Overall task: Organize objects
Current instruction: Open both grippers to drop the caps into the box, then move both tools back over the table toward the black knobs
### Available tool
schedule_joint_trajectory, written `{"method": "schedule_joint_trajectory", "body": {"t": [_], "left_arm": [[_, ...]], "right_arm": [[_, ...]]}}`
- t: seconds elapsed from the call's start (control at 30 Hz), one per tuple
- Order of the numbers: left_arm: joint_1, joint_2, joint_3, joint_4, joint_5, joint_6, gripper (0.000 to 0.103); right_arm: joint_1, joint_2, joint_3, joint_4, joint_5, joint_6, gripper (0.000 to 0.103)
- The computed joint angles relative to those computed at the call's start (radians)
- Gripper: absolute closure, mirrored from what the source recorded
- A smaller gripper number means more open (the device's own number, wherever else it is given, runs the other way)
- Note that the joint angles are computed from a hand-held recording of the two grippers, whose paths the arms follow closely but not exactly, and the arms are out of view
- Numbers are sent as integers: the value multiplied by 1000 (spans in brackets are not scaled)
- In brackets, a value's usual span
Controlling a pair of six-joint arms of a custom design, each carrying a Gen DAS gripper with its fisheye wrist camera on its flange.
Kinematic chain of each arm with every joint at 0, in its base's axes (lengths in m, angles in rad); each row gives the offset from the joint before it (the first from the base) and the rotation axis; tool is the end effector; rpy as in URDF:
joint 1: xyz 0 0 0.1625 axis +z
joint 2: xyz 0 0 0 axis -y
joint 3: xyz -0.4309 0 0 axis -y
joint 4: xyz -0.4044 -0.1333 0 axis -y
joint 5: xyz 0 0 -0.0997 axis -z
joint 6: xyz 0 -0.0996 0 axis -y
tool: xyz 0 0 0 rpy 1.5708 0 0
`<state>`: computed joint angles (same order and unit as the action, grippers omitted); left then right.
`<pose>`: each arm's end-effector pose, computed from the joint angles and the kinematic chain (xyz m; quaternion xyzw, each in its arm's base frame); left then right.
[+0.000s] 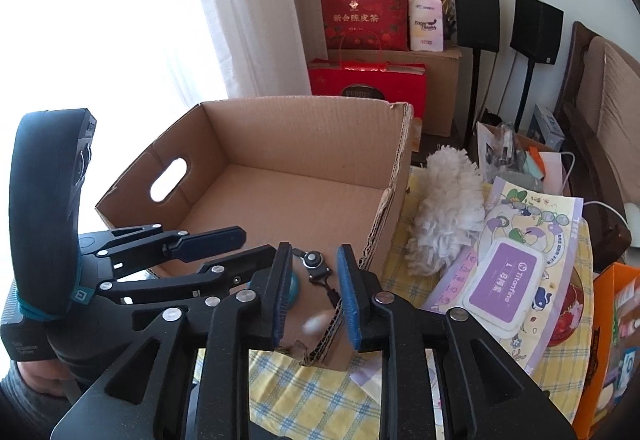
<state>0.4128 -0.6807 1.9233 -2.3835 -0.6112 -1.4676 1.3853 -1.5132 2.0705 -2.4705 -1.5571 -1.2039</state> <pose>-0.4011 -0.4103 -0.0426 -0.0363 0.8715 -0.3878 0.2980 0.0410 -0.5117 0.3185 0.4814 -0.8598 0.1352 0.1039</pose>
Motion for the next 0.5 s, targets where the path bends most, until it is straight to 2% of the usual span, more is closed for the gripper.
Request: {"method": "schedule_joint_trajectory", "body": {"t": [0.1,0.17,0.33,0.43,0.5], "left_arm": [[-8,-5,3,8,14,-15,47],[-16,-7,5,6,28,-21,33],[-23,-6,-18,48,42,-19,32],[-29,4,-24,24,57,6,15],[-34,10,-32,24,66,14,15]], "right_arm": [[-9,-14,-7,10,25,4,78],[-15,-25,-14,17,43,10,74],[-26,-41,-33,19,63,20,66],[-37,-48,-44,17,70,27,57],[-44,-51,-51,16,75,31,49]]}}
